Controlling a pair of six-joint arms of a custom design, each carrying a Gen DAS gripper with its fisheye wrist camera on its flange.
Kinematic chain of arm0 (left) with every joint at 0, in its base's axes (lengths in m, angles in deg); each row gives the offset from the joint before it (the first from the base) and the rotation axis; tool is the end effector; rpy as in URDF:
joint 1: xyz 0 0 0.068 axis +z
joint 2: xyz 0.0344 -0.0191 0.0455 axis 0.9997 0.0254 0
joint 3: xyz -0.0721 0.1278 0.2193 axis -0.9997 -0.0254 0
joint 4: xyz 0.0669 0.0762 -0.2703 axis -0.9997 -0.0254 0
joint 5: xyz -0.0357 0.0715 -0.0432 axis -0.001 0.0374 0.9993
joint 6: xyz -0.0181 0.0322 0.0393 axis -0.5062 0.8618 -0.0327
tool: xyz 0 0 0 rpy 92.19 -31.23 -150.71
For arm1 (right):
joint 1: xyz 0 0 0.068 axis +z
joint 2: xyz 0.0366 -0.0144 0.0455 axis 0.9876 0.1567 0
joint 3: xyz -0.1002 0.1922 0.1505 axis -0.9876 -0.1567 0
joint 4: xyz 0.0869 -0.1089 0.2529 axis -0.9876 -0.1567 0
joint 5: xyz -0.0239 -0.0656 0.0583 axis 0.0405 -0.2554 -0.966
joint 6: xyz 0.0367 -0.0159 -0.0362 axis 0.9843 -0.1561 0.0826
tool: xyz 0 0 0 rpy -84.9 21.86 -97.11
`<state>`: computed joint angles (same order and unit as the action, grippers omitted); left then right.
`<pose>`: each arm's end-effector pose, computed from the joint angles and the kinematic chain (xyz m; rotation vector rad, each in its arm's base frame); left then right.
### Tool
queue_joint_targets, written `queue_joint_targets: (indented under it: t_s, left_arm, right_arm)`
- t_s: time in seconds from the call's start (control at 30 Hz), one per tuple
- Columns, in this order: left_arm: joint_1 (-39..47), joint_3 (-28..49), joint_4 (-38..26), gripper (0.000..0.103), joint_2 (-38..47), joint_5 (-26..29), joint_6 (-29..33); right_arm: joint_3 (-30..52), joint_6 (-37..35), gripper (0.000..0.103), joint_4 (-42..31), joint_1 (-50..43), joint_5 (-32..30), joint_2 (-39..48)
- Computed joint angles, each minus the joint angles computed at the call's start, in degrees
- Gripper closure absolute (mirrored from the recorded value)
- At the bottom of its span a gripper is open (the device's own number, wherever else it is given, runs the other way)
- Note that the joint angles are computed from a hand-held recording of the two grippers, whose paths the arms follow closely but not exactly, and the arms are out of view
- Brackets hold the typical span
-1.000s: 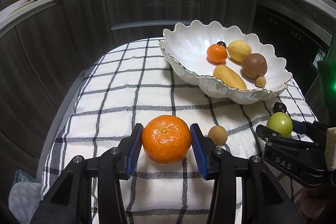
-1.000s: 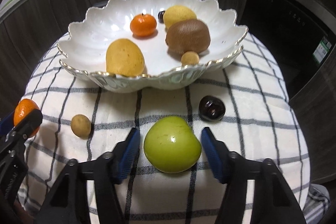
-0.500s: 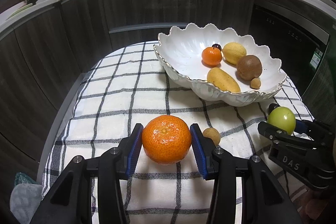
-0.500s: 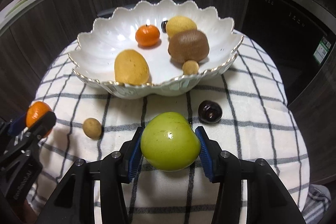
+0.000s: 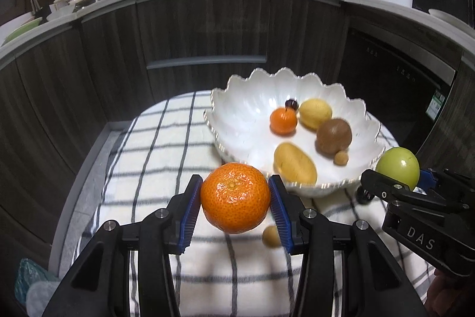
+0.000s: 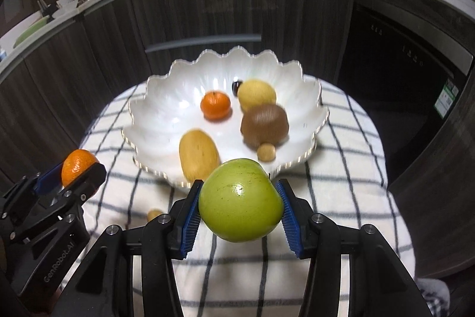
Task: Organize fruits
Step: 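Carry the orange and green apple into the white bowl and open both tools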
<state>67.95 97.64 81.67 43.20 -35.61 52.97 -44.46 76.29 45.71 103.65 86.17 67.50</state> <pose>0.3139 -0.1136 0.0715 0.2159 2.2859 -0.1139 0.3149 0.1216 0.0694 0.1062 2.4232 0.0366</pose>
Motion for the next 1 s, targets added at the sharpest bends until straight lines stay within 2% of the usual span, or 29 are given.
queue_joint_targets:
  t_s: [0.23, 0.6, 1.0]
  left_arm:
    - [0.71, 8.41, -4.04, 0.058, 2.03, 2.32, 2.74]
    - [1.64, 22.16, -9.43, 0.058, 13.27, 5.30, 5.47]
    - [1.88, 28.80, -11.99, 0.058, 20.38, 6.41, 5.94]
  right_arm:
    - [5.06, -1.83, 0.054, -2.20, -1.80, -0.07, 0.74]
    - [13.38, -2.09, 0.054, -5.20, -3.91, -1.62, 8.37]
    - [16.83, -2.41, 0.053, -6.28, -4.61, -3.47, 13.95]
